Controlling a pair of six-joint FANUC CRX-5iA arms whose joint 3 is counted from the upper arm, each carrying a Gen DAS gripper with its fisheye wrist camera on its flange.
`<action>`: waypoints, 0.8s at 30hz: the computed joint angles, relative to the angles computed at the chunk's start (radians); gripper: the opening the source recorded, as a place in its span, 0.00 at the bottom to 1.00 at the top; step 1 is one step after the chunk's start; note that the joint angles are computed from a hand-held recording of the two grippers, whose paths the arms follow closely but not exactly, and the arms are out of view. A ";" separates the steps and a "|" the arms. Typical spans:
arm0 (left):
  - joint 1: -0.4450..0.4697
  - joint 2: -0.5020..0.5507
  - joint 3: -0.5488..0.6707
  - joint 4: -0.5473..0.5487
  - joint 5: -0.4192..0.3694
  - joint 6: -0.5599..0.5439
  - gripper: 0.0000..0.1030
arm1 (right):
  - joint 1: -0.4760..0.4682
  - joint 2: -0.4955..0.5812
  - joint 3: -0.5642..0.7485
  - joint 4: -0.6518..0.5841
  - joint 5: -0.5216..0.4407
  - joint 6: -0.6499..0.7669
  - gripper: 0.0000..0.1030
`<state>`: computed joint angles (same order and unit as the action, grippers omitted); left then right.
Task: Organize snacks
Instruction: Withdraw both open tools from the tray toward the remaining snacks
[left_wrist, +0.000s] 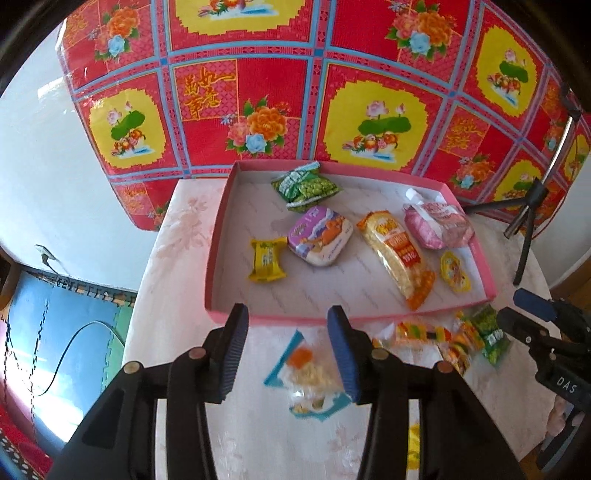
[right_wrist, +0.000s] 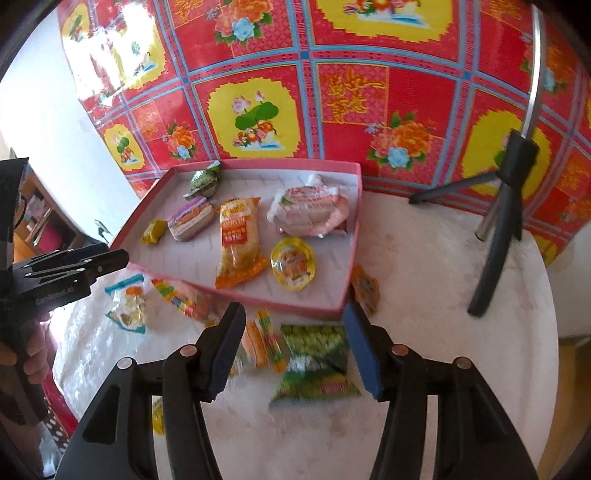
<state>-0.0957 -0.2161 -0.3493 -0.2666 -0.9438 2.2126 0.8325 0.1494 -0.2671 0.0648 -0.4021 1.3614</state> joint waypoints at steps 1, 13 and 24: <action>-0.005 -0.004 -0.003 0.002 -0.004 0.001 0.46 | -0.001 -0.010 -0.013 0.003 0.000 -0.006 0.55; -0.023 -0.013 -0.039 0.059 0.008 -0.015 0.46 | -0.027 -0.070 -0.085 -0.021 -0.003 0.008 0.55; -0.045 -0.015 -0.054 0.041 0.020 0.008 0.46 | -0.054 -0.077 -0.090 -0.100 -0.025 0.074 0.55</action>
